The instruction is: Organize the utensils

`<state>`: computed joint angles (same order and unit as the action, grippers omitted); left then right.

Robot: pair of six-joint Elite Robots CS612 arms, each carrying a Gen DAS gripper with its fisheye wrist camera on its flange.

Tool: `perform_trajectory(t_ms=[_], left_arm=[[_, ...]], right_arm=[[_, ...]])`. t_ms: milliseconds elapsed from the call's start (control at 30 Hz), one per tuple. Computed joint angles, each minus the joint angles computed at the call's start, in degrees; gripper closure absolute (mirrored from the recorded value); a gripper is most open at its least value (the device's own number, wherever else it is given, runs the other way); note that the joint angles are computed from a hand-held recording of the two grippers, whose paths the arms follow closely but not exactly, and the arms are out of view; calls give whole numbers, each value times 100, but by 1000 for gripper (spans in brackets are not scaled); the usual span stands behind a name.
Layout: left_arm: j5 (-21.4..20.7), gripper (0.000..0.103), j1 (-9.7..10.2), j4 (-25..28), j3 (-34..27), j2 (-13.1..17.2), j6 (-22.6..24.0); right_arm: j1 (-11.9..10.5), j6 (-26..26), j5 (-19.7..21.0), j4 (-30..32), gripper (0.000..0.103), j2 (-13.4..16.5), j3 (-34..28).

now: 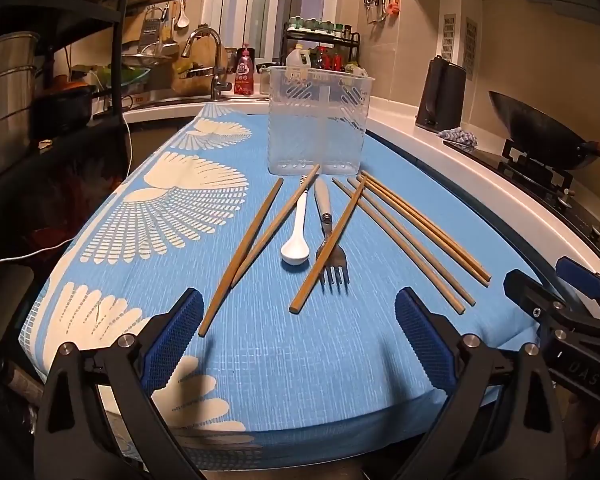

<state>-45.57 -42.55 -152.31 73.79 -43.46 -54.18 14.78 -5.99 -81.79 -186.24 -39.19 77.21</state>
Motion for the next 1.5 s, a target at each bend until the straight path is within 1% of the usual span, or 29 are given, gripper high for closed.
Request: perform_trajectory(t_ms=[33, 67, 100, 133, 533, 1500], left_arm=[[44, 10, 26, -170, -13, 18, 148], [316, 10, -108, -443, 214, 91, 57], [557, 10, -256, -846, 500, 147, -13], [562, 10, -257, -1047, 547, 155, 154], [493, 10, -244, -1082, 552, 175, 150], [496, 10, -250, -1139, 546, 185, 192]], right_arm=[[-1, 2, 2, 9, 16, 2, -7], [-3, 5, 8, 19, 16, 3, -14], [-5, 6, 12, 26, 16, 5, -21], [9, -2, -17, -27, 16, 1, 12], [3, 5, 11, -7, 16, 14, 2], [20, 24, 59, -91, 16, 28, 35]])
